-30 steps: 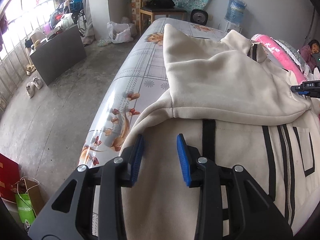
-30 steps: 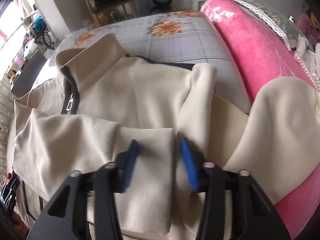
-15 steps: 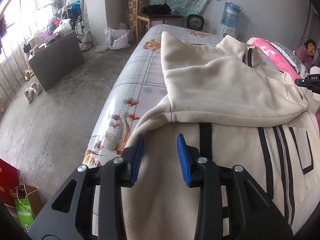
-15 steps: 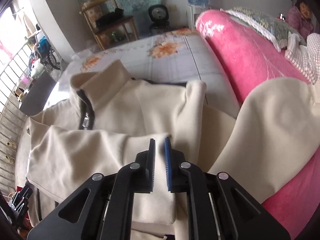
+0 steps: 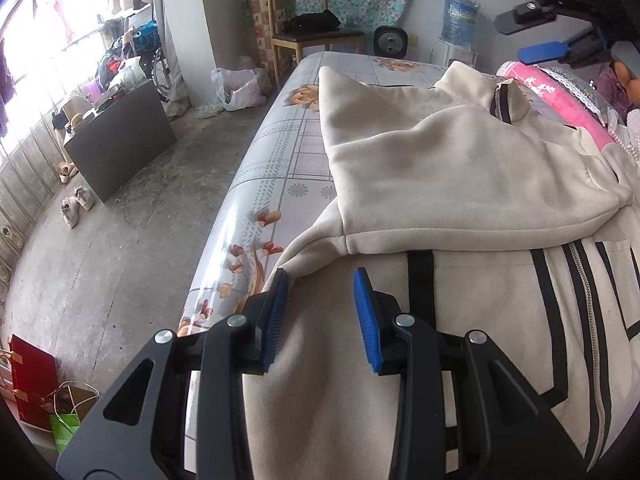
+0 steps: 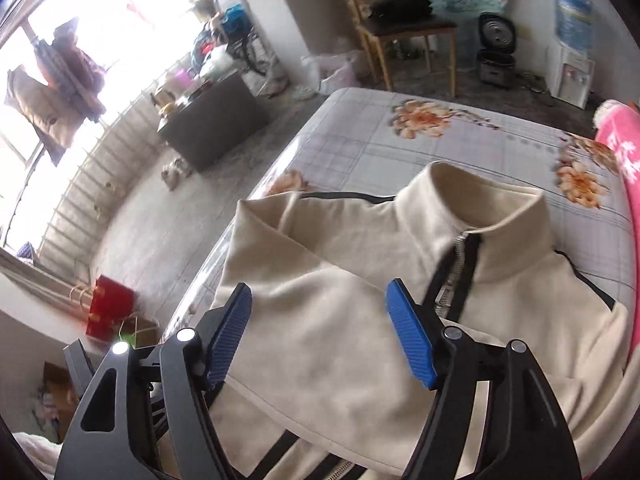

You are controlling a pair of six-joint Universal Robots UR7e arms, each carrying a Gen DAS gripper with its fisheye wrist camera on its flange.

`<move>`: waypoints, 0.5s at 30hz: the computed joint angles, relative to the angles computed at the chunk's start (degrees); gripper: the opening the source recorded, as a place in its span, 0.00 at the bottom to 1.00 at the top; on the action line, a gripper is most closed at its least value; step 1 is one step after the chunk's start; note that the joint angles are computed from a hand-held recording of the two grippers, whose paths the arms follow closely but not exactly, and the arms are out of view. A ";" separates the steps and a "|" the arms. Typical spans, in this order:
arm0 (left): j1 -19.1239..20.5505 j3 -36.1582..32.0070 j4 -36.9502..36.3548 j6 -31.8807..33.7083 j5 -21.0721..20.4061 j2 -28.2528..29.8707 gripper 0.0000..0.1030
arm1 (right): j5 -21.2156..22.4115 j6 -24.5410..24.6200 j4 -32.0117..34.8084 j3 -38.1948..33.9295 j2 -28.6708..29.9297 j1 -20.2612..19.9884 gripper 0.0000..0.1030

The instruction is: Fold large clothes

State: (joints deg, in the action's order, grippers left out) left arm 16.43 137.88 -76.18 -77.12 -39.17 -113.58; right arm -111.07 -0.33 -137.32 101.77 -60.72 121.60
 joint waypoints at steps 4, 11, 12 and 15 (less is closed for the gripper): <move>-0.49 0.39 0.71 -0.93 0.73 -0.33 0.32 | 1.58 0.76 5.97 -7.47 6.68 -0.12 0.67; -0.64 0.63 1.42 -2.72 1.43 -1.22 0.24 | 3.43 2.18 14.01 -18.07 17.32 -0.70 0.67; -0.74 0.60 2.03 -3.61 1.54 -1.55 0.20 | 3.83 2.19 14.57 -19.11 18.53 -0.79 0.66; -0.64 0.43 2.91 -5.47 1.61 -2.36 0.11 | 4.82 2.36 15.09 -20.97 21.20 -0.92 0.66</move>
